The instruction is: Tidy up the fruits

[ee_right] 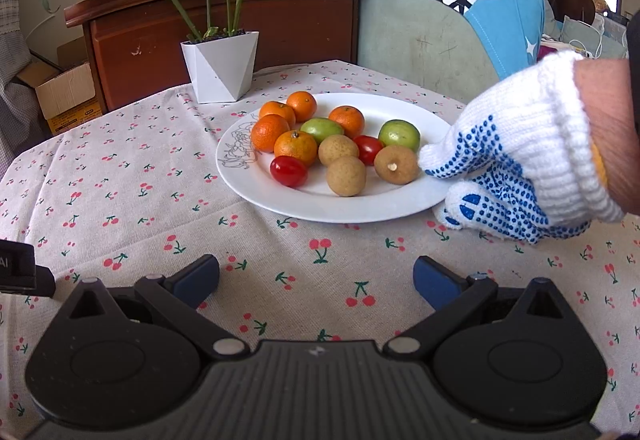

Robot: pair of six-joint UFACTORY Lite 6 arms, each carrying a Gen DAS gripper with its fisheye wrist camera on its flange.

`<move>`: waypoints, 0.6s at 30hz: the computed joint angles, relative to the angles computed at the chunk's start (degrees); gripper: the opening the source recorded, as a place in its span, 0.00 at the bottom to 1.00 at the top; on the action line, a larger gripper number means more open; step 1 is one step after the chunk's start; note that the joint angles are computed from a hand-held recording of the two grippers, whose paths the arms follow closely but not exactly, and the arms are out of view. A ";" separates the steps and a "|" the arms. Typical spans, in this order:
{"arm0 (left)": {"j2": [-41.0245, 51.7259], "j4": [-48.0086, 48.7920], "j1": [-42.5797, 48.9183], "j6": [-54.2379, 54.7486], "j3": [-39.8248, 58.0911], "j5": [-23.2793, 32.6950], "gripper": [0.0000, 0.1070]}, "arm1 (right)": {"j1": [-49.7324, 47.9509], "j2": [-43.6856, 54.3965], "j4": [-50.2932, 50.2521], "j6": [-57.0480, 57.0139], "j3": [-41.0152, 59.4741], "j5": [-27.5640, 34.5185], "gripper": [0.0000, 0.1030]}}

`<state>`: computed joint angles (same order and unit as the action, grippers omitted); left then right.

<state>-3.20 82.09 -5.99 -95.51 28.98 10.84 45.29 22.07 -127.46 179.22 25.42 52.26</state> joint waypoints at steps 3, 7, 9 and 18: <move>0.53 4.99 -0.51 -5.59 0.00 0.59 0.96 | 0.10 -0.34 0.20 -0.20 -0.20 -0.10 0.99; 0.84 5.59 -0.58 -6.41 0.15 0.70 0.96 | 0.12 -0.50 0.43 -0.55 -0.12 -0.26 0.99; 0.98 6.08 -0.62 -6.88 0.25 0.74 0.96 | 0.16 -0.60 0.62 -0.80 -0.03 -0.38 0.99; 1.25 9.85 -0.44 -10.32 0.10 0.72 0.96 | 0.17 -0.86 0.62 -0.84 -0.32 -0.33 0.99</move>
<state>-1.95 91.95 -6.42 -105.83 29.07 11.55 45.46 21.21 -126.84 178.38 25.11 51.93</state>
